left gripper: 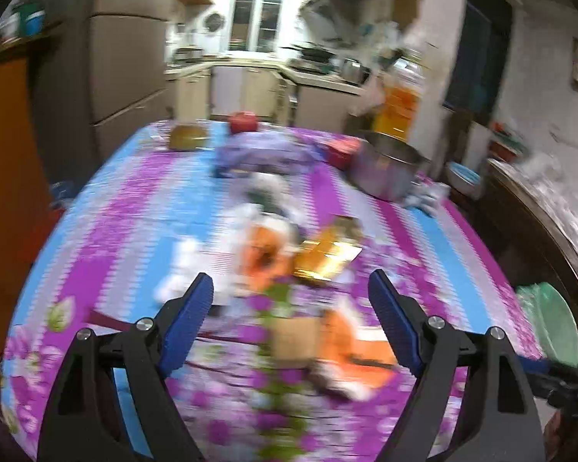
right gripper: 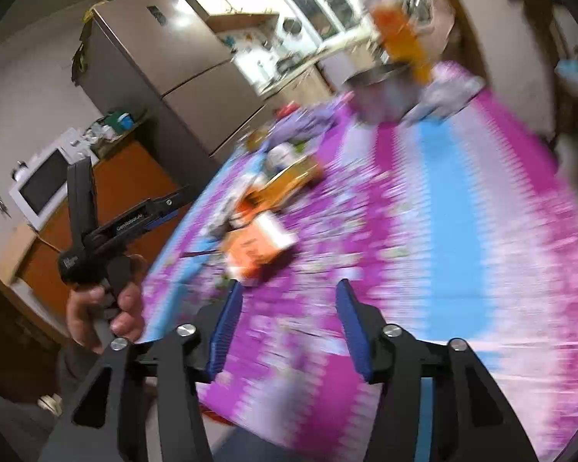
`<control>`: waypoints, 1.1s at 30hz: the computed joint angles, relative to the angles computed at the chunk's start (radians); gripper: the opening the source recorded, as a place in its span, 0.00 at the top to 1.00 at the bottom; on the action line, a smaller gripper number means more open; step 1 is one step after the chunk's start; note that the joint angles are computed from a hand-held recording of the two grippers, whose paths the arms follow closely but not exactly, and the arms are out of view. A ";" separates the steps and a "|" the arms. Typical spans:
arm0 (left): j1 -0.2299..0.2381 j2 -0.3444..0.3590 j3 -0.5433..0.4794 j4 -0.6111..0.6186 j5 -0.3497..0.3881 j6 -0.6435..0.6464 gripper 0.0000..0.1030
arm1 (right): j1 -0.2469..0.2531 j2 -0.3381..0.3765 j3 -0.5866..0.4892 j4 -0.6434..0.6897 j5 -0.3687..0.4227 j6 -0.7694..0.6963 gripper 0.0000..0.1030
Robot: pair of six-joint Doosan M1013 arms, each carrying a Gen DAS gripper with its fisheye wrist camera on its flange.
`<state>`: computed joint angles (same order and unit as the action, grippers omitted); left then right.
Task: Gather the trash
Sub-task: 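Move both tools back to the table over the remaining trash, then grasp the orange paper cup with the right tool while the left tool grasps a beige sponge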
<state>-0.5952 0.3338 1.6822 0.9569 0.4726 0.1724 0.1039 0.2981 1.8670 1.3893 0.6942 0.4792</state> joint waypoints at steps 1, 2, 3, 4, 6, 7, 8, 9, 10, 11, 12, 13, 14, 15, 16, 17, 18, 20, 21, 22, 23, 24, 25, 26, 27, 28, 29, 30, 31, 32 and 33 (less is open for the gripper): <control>0.014 -0.008 0.012 0.006 0.000 -0.013 0.23 | 0.013 0.020 -0.020 -0.008 0.012 0.034 0.53; 0.024 -0.012 0.019 0.006 0.000 -0.018 0.23 | 0.031 0.041 -0.043 -0.021 0.017 0.079 0.54; 0.033 -0.015 0.024 0.003 0.002 -0.018 0.23 | 0.044 0.060 -0.063 -0.036 0.019 0.125 0.54; 0.044 -0.016 0.027 -0.009 0.004 -0.009 0.23 | 0.059 0.081 -0.085 -0.051 0.022 0.177 0.55; 0.060 -0.016 0.035 -0.019 0.007 0.006 0.23 | 0.073 0.111 -0.115 -0.068 0.015 0.227 0.55; 0.069 -0.014 0.035 -0.032 0.011 0.023 0.23 | 0.078 0.121 -0.124 -0.071 0.012 0.247 0.55; 0.076 -0.013 0.038 -0.046 0.006 0.041 0.23 | 0.081 0.128 -0.132 -0.073 0.014 0.265 0.55; 0.084 -0.013 0.040 -0.064 0.002 0.059 0.23 | 0.082 0.133 -0.135 -0.078 0.010 0.274 0.55; 0.091 -0.011 0.041 -0.078 -0.006 0.074 0.23 | 0.090 0.140 -0.146 -0.085 0.003 0.291 0.55; 0.094 -0.008 0.040 -0.093 -0.016 0.097 0.23 | 0.095 0.148 -0.153 -0.086 0.002 0.303 0.55; 0.098 -0.005 0.041 -0.108 -0.031 0.125 0.23 | 0.094 0.151 -0.157 -0.087 0.003 0.313 0.55; 0.099 -0.003 0.042 -0.122 -0.054 0.164 0.23 | 0.098 0.159 -0.166 -0.088 0.002 0.325 0.55; 0.100 -0.002 0.045 -0.144 -0.082 0.215 0.23 | 0.100 0.165 -0.174 -0.089 0.003 0.336 0.55; 0.102 0.000 0.048 -0.186 -0.111 0.284 0.23 | 0.100 0.169 -0.179 -0.094 0.002 0.343 0.57; 0.104 0.002 0.047 -0.239 -0.130 0.359 0.23 | 0.103 0.175 -0.185 -0.101 -0.002 0.350 0.58; 0.107 0.006 0.046 -0.310 -0.145 0.455 0.23 | 0.101 0.180 -0.190 -0.105 0.002 0.352 0.64; 0.107 0.009 0.044 -0.346 -0.148 0.503 0.23 | 0.102 0.185 -0.194 -0.113 0.002 0.359 0.75; 0.107 0.016 0.043 -0.413 -0.152 0.592 0.23 | 0.103 0.185 -0.192 -0.110 -0.012 0.342 0.80; 0.107 0.018 0.044 -0.434 -0.156 0.612 0.23 | 0.104 0.180 -0.188 -0.107 -0.026 0.323 0.82; 0.105 0.018 0.049 -0.445 -0.162 0.617 0.23 | 0.107 0.170 -0.181 -0.107 -0.048 0.298 0.86; 0.103 0.019 0.052 -0.442 -0.167 0.610 0.23 | 0.111 0.154 -0.170 -0.111 -0.088 0.269 0.87; 0.101 0.020 0.055 -0.447 -0.173 0.610 0.23 | 0.112 0.140 -0.160 -0.108 -0.116 0.244 0.87; 0.096 0.021 0.058 -0.439 -0.173 0.589 0.22 | 0.116 0.124 -0.148 -0.111 -0.159 0.217 0.87; 0.090 0.022 0.061 -0.413 -0.171 0.551 0.22 | 0.121 0.104 -0.133 -0.107 -0.215 0.177 0.87; 0.078 0.023 0.064 -0.372 -0.171 0.504 0.21 | 0.122 0.091 -0.122 -0.093 -0.249 0.145 0.87; 0.069 0.025 0.065 -0.332 -0.164 0.461 0.19 | 0.127 0.076 -0.109 -0.085 -0.300 0.114 0.87; 0.057 0.028 0.063 -0.277 -0.148 0.400 0.19 | 0.133 0.066 -0.102 -0.094 -0.341 0.100 0.87; 0.047 0.032 0.059 -0.240 -0.134 0.360 0.19 | 0.142 0.055 -0.094 -0.108 -0.390 0.084 0.87; 0.035 0.038 0.053 -0.202 -0.115 0.322 0.18 | 0.149 0.048 -0.088 -0.130 -0.428 0.082 0.87; 0.021 0.047 0.043 -0.163 -0.083 0.280 0.18 | 0.161 0.040 -0.081 -0.194 -0.483 0.106 0.87; 0.017 0.052 0.036 -0.156 -0.068 0.269 0.18 | 0.174 0.036 -0.077 -0.265 -0.529 0.147 0.87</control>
<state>-0.5787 0.3863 1.7182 0.8007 0.4043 0.4414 0.2775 0.3343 1.7898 1.1248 0.1647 0.6258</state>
